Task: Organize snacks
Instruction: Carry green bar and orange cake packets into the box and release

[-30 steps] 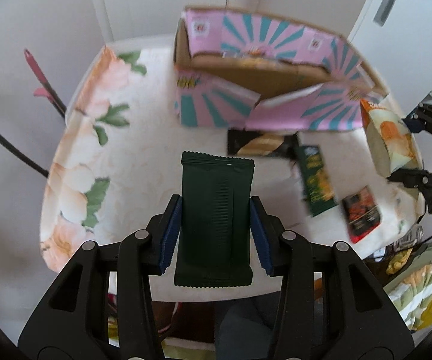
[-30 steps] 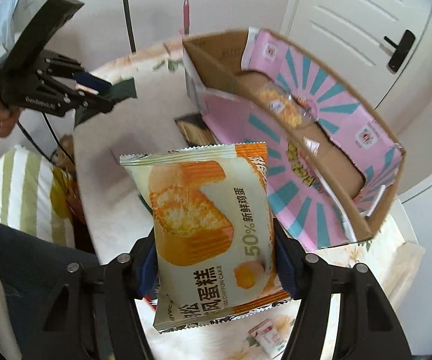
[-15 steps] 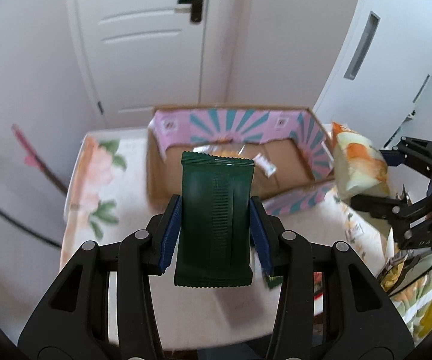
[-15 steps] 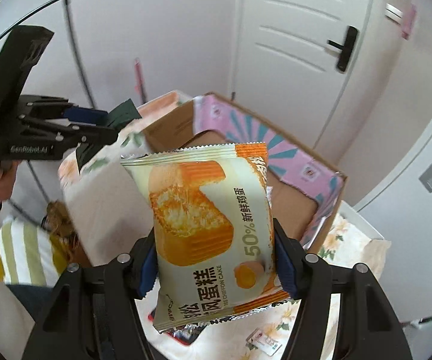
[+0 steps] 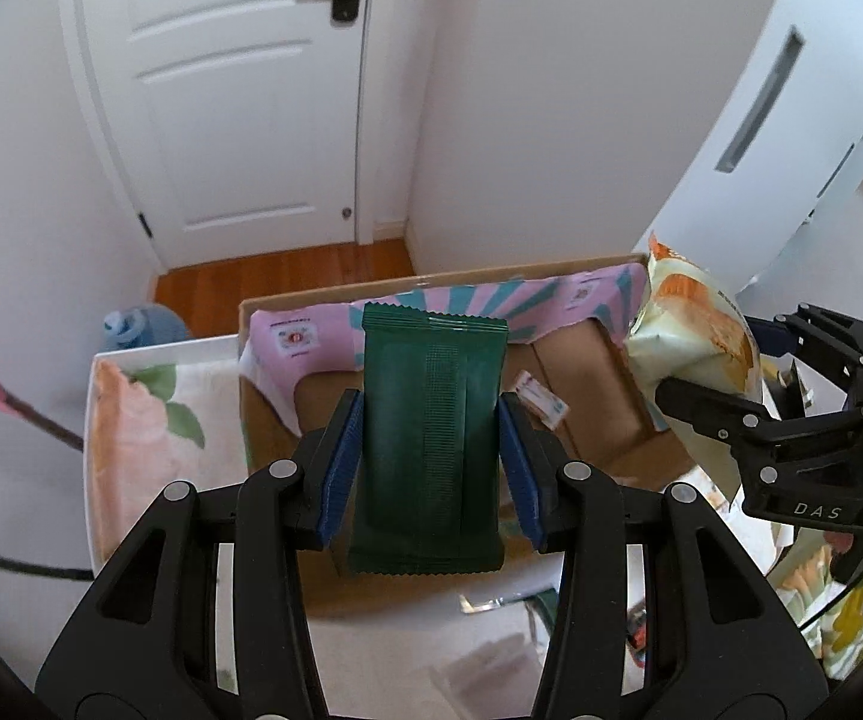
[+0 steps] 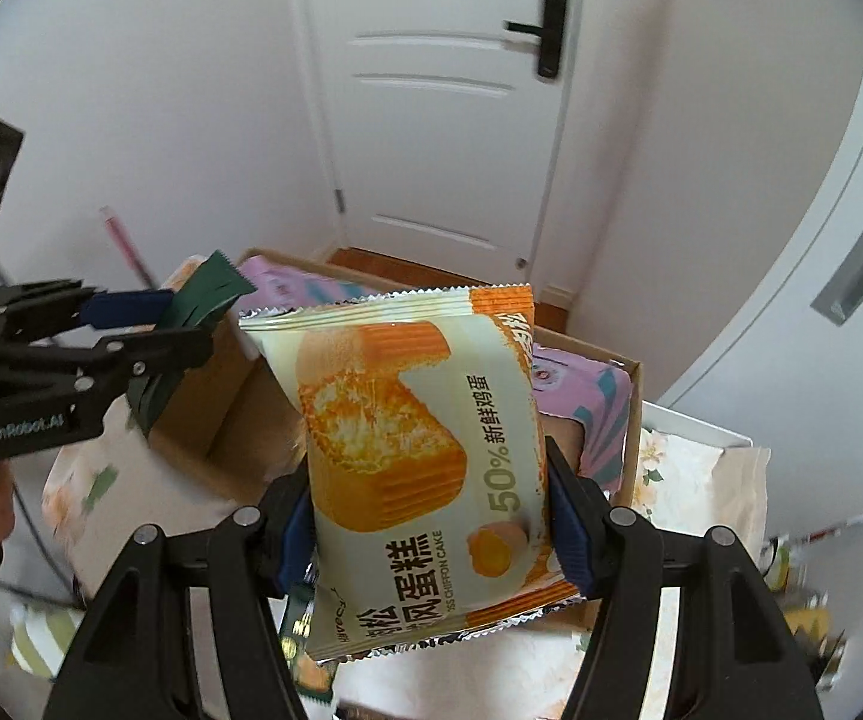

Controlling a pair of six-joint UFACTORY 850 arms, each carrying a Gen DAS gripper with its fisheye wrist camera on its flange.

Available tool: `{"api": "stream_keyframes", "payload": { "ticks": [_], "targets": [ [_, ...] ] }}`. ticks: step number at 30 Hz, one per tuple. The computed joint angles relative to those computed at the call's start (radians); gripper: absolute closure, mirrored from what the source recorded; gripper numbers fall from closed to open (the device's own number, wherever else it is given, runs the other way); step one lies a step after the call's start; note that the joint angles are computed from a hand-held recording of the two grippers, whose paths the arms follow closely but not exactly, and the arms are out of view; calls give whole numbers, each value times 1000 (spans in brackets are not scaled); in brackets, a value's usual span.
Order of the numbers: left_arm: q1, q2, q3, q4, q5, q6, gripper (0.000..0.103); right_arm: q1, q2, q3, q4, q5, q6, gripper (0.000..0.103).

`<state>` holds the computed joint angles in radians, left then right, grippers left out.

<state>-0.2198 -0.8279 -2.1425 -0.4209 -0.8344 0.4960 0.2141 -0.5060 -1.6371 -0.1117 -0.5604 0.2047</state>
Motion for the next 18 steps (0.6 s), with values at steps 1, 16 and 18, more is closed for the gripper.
{"api": "stream_keyframes", "payload": {
  "ticks": [1,16,18],
  "targets": [
    [0,-37,-52,12,-27,-11,62,-2,-19,-21,-10,-11,28,43],
    [-26,-140,-168,157,-32,-25,2,-5,-121,-128,-32,-99,194,43],
    [-24,-114,-127,155,-15,-13,2,-11,-130,-135,-18,-103,196,43]
  ]
}}
